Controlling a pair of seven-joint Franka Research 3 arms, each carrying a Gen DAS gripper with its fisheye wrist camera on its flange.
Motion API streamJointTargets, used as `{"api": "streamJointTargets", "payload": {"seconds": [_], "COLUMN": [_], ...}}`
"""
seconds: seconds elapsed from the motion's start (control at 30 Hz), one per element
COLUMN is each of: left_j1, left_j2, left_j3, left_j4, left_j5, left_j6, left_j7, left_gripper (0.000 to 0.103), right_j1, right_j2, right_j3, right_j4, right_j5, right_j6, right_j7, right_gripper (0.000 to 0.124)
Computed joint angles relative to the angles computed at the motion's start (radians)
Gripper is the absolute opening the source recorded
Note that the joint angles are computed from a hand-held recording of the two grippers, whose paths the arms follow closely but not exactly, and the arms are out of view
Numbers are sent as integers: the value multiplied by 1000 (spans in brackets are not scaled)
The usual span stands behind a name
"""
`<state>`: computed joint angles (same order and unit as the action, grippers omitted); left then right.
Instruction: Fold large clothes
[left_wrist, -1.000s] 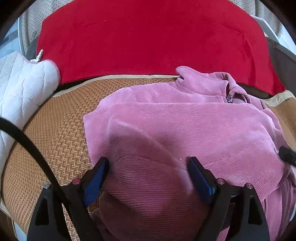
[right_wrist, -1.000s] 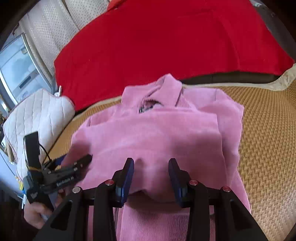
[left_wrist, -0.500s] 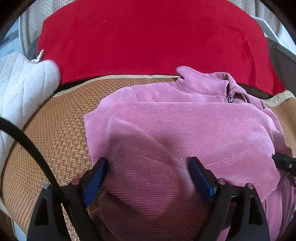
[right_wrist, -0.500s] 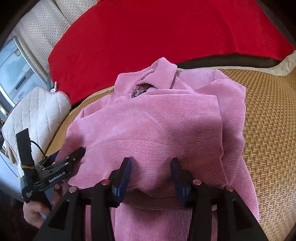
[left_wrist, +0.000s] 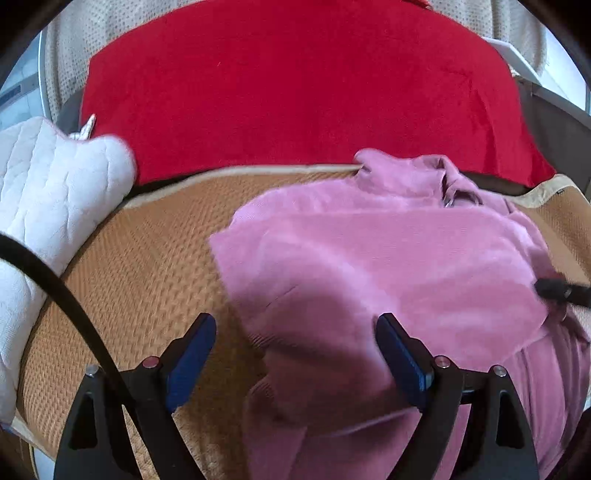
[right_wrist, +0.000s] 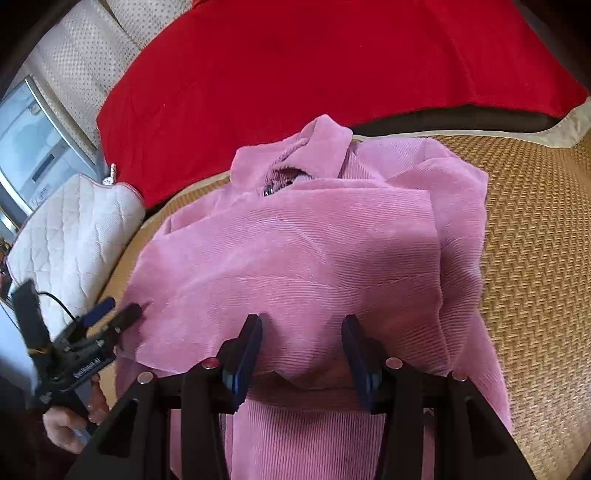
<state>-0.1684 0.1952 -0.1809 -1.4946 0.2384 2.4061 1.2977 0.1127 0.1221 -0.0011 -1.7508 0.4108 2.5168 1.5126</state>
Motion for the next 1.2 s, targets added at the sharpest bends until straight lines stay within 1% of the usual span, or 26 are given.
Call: {"api": "streamJointTargets", "payload": {"seconds": [0.07, 0.13, 0.23, 0.27, 0.33, 0.37, 0.47, 0.53, 0.6, 0.67, 0.73, 0.8, 0.9, 0.97, 1.03, 1.07, 1.13, 1.2], "left_j1": [18, 25, 19, 20, 20, 19, 19, 17, 21, 19, 23, 25, 24, 23, 26, 29, 30, 33], "left_j2": [-4, -3, 23, 25, 22, 19, -2, -14, -12, 9, 38, 57, 60, 60, 60, 60, 57, 45], "left_j3": [-5, -7, -9, -9, -8, -7, -6, -3, -3, -1, -5, -8, -7, -7, -8, -8, -8, -7], "left_j4": [-9, -11, 23, 25, 24, 20, -8, -27, -24, 7, 45, 73, 77, 75, 75, 75, 69, 54], "left_j5": [-54, -76, -85, -93, -95, -92, -77, -59, -65, -64, -90, -116, -109, -104, -112, -120, -122, -122], "left_j6": [-9, -21, -91, -93, -84, -77, -29, 3, 11, -35, -88, -123, -121, -115, -113, -112, -108, -103], "left_j7": [27, 49, 65, 61, 59, 58, 69, 68, 77, 65, 67, 60, 71, 78, 89, 91, 91, 97], "left_gripper": [89, 89, 89, 89, 89, 89, 89, 89, 89, 89, 89, 91, 91, 91, 91, 91, 91, 91], "right_j1": [-2, -4, -10, -8, -4, -8, -28, -38, -52, -65, -70, -64, -56, -59, -65, -71, -76, -72], "right_j2": [-17, -26, -6, -4, -9, -12, -29, -38, -37, -31, -30, -18, -19, -17, -15, -17, -35, -50], "right_j3": [-5, -9, -11, -10, -11, -10, -11, -18, -24, -26, -26, -26, -26, -26, -29, -30, -32, -37], "right_j4": [-22, -36, -19, -22, -23, -22, -29, -35, -31, -23, -25, -15, -17, -15, -13, -15, -36, -57], "right_j5": [-1, -8, -10, -21, -46, -35, 53, 74, 119, 171, 187, 138, 77, 80, 86, 111, 132, 100], "right_j6": [30, 49, 6, 15, 15, 9, 9, 19, 21, 2, -12, -26, -23, -32, -39, -38, -10, 41], "right_j7": [6, 20, 27, 26, 32, 23, -18, -24, -34, -44, -49, -41, -35, -43, -42, -47, -42, -14], "right_gripper": [49, 49, 50, 50, 49, 49, 49, 49, 49, 49, 49, 49, 50, 50, 46, 45, 45, 47]}}
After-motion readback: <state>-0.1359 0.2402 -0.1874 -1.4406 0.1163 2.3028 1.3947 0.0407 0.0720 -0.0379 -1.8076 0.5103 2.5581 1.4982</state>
